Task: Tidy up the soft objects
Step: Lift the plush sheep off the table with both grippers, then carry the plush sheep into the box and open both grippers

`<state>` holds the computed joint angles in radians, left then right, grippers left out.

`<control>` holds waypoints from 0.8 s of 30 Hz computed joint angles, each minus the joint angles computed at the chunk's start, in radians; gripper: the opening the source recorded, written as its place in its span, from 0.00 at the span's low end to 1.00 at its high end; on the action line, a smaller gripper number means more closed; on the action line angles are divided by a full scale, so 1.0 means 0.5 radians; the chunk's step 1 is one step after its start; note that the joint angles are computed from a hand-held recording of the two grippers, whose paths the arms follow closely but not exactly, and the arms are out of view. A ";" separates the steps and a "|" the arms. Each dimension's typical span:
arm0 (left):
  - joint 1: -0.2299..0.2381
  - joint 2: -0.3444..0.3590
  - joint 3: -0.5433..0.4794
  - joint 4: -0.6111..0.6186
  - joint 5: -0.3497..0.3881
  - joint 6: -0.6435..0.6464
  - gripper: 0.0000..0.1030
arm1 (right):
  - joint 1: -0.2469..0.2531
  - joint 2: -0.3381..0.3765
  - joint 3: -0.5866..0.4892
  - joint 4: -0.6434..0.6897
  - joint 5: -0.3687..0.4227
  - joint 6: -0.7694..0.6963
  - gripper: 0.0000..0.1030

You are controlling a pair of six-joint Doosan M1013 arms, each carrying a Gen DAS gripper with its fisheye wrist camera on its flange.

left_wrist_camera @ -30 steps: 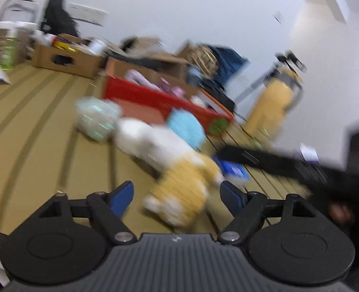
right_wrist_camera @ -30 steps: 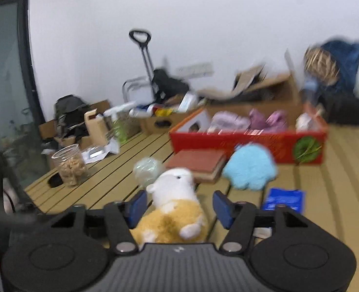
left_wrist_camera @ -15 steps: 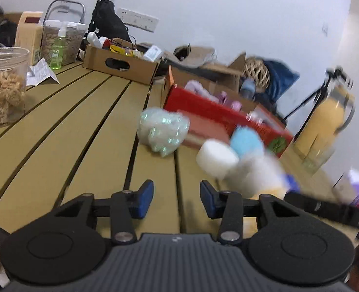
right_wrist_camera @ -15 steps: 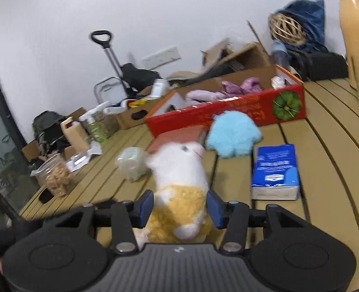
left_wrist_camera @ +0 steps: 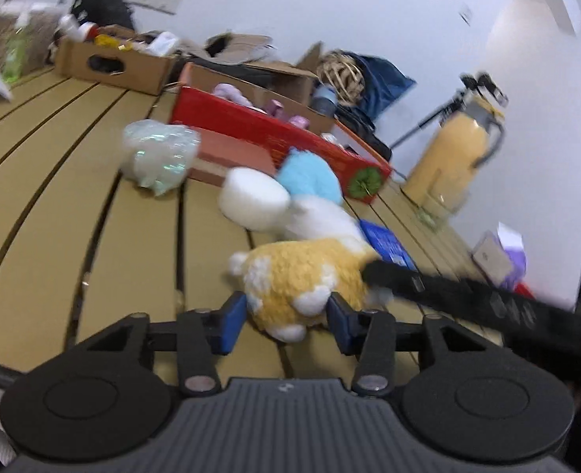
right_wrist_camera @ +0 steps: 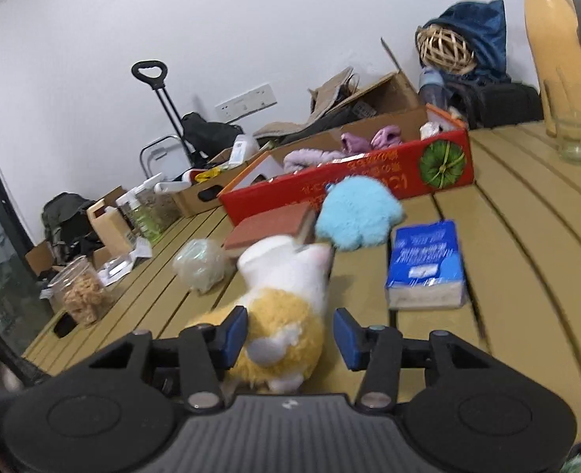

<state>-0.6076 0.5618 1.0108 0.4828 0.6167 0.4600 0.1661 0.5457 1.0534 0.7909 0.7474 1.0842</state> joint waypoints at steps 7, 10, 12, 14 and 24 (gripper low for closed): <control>0.011 0.050 -0.092 0.505 0.250 -0.513 0.38 | -0.011 0.033 -0.008 0.452 0.152 -0.412 0.47; 0.020 0.007 -0.039 0.448 0.151 -0.547 0.43 | -0.012 -0.017 0.057 0.528 -0.058 -0.607 0.52; 0.038 0.005 -0.042 0.259 0.025 -0.485 0.60 | -0.010 0.025 -0.040 0.262 -0.097 -0.367 0.57; 0.048 0.005 -0.035 0.115 -0.108 -0.427 0.67 | -0.024 0.137 -0.239 0.097 0.083 -0.134 0.57; 0.091 0.005 -0.030 0.131 -0.028 -0.632 0.51 | -0.015 0.205 -0.336 0.074 0.314 -0.087 0.56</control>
